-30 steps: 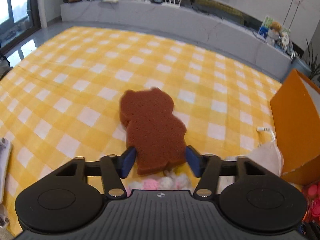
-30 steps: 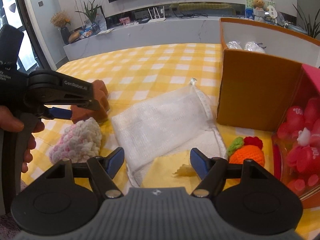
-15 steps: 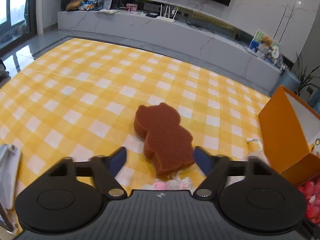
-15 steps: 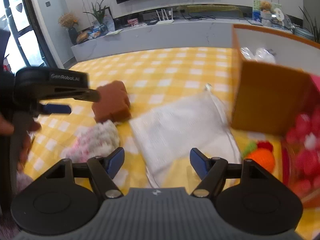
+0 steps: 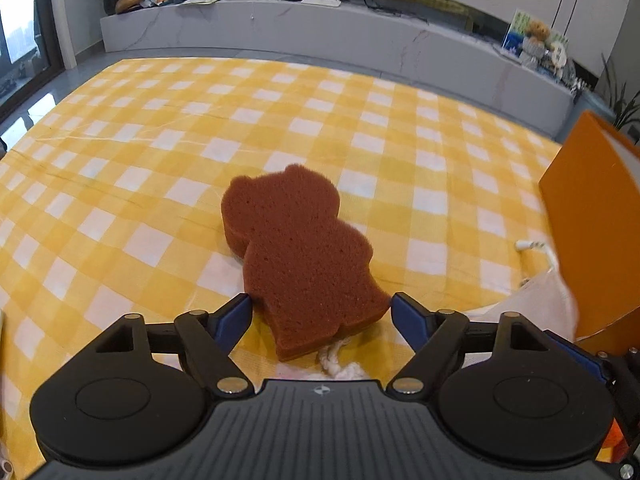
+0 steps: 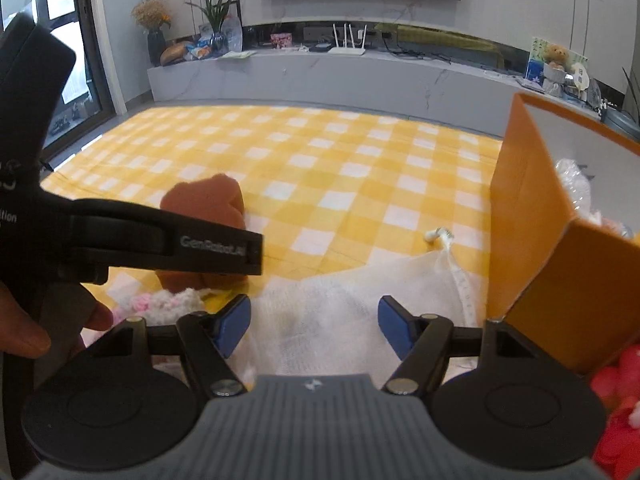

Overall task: Organize soft objects
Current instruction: 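Grasp the brown bear-shaped sponge with the left gripper, then grasp the pink-and-white crocheted puff with the right gripper while the left holds the sponge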

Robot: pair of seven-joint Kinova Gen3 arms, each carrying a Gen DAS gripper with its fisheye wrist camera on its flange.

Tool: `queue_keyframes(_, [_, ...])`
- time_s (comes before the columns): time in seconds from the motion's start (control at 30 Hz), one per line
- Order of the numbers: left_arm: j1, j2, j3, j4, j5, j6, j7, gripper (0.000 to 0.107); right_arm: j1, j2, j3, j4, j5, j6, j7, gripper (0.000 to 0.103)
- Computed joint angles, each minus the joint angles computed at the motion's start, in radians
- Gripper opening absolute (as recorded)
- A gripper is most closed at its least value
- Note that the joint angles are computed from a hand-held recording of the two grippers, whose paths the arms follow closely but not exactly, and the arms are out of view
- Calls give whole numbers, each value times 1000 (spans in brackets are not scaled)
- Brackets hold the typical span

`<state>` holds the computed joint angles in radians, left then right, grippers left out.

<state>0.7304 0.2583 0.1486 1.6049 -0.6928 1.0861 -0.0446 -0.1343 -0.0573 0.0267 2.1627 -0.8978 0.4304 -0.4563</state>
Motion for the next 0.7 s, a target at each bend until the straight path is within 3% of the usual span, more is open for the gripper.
queue_keyframes(0.23, [9,56,-19,-42,0,41,-32,96,20,41,-17,1,7,8,-17,68])
queue_keyframes(0.27, [13,51,-24,-32,-7,31,-19,90,23,39,-20,9,-17,2,12,69])
queue_keyframes(0.4, [11,14,-33,25,-35,-29,47,87,30,36,-26,11,-19,7,29,70])
queue_keyframes(0.57, [30,-41,-15,73,-129,-32,139,85,50,10,-6,-9,-16,63,4,67])
queue_keyframes(0.7, [2,-108,33,94,-99,-29,111,85,69,-35,48,-15,-67,193,54,67])
